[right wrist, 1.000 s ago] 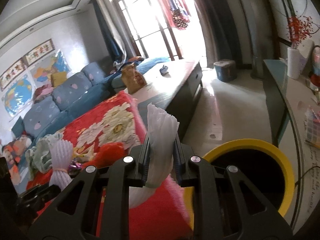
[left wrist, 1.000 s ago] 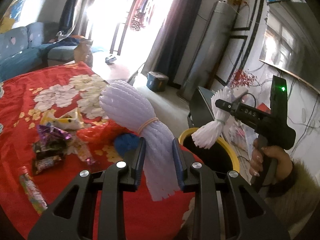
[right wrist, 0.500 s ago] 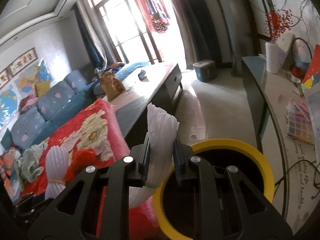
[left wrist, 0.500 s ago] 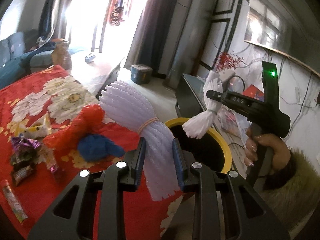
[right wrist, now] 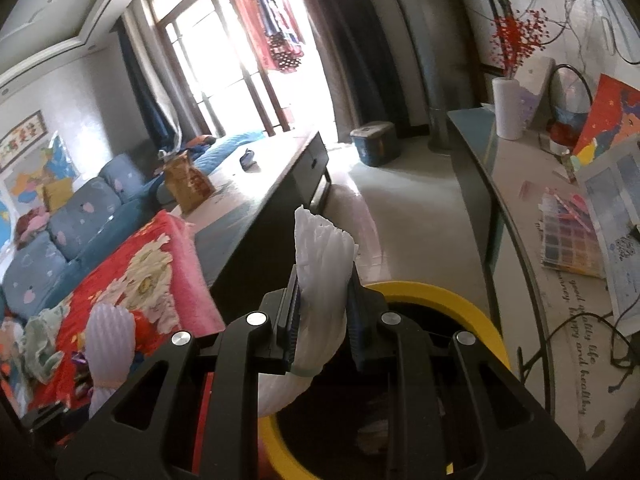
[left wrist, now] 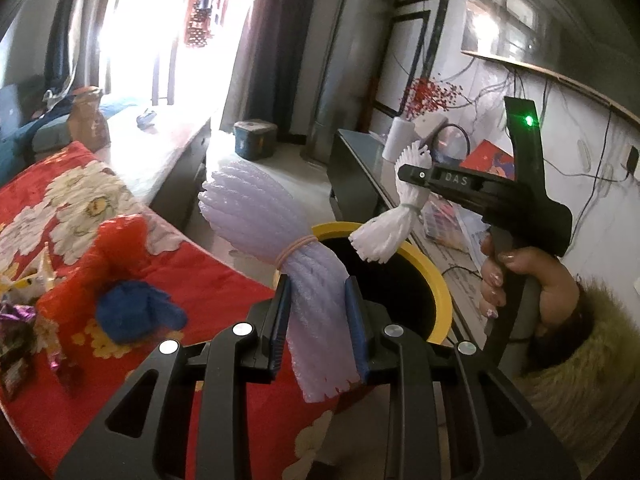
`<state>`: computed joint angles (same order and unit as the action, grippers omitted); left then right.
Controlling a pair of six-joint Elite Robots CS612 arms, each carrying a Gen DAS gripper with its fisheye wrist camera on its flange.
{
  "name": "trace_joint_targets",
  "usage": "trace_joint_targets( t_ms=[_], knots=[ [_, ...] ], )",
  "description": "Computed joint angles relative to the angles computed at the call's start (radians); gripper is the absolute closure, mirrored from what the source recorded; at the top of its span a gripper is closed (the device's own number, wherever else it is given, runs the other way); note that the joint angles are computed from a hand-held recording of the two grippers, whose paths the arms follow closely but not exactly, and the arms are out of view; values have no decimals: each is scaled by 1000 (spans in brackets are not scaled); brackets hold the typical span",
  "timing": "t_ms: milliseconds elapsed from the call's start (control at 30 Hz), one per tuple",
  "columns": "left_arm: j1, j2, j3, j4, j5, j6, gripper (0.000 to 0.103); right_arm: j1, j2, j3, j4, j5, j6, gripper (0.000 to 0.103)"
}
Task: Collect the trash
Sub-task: 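Carry both white foam net sleeves over the yellow-rimmed bin, then open both tools to drop the foam net sleeves into the bin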
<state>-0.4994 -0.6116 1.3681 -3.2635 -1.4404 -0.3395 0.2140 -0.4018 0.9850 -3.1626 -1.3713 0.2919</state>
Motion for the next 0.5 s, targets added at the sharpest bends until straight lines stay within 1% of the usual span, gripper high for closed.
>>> trace_joint_targets(
  t_ms=[200, 500],
  knots=[
    [-4, 27, -46, 31, -24, 25, 77, -7, 8, -6, 9, -41, 9, 88],
    [-5, 65, -114, 82, -53, 53, 77, -16, 21, -18, 36, -86, 17, 88]
  ],
)
